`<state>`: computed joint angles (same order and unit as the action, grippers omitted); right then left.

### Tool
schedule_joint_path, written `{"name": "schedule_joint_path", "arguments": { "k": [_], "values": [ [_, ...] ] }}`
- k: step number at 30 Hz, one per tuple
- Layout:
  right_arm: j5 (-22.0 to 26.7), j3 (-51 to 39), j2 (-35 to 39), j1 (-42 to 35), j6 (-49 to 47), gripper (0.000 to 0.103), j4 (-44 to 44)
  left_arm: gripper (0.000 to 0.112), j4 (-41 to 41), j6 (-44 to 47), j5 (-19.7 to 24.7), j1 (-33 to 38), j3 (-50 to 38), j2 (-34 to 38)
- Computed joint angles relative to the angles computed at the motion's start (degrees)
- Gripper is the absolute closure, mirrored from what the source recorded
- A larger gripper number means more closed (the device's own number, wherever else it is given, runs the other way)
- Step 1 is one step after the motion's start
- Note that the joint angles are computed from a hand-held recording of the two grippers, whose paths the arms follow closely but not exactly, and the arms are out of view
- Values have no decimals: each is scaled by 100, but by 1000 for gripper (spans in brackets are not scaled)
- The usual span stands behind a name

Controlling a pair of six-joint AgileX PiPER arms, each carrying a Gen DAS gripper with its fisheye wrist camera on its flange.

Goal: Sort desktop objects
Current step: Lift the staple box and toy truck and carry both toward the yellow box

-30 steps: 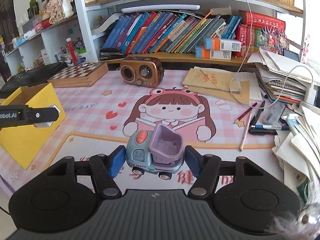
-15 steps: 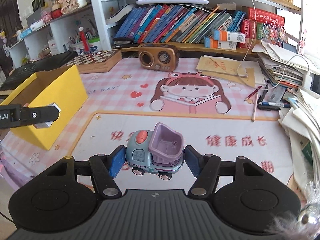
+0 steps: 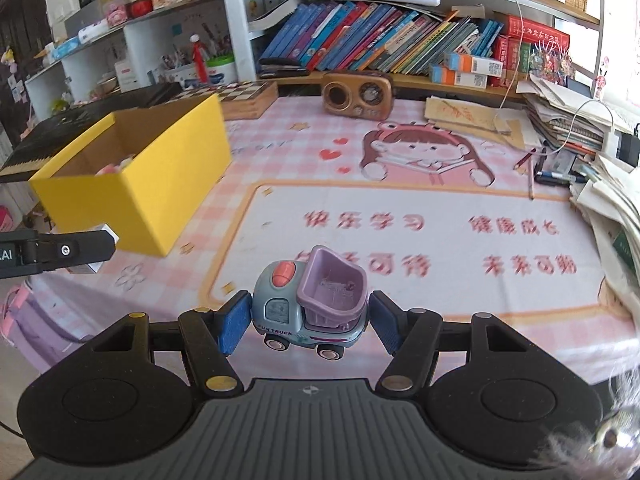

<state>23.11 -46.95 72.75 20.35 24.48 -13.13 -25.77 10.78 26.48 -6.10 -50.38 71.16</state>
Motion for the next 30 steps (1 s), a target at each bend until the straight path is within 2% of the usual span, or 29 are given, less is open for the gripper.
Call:
{"name": "schedule_joint_path", "arguments": {
  "k": [5,11,20,30],
  "values": [
    [384,221,-223,969,2021,41,-1431,60,-927,1276,499,716,335,-389],
    [873,263,-300,1854,3388,41,-2278,60,-1569,2331,1155,1536,568,-712],
    [1201,127,-196,2495,3991,41,-2614,60,-2071,3151,1748,2453,712,-905],
    [1164,-168,102,2758,3772,41,-2510,60,-2404,3659,2119,3307,794,-987]
  ]
}}
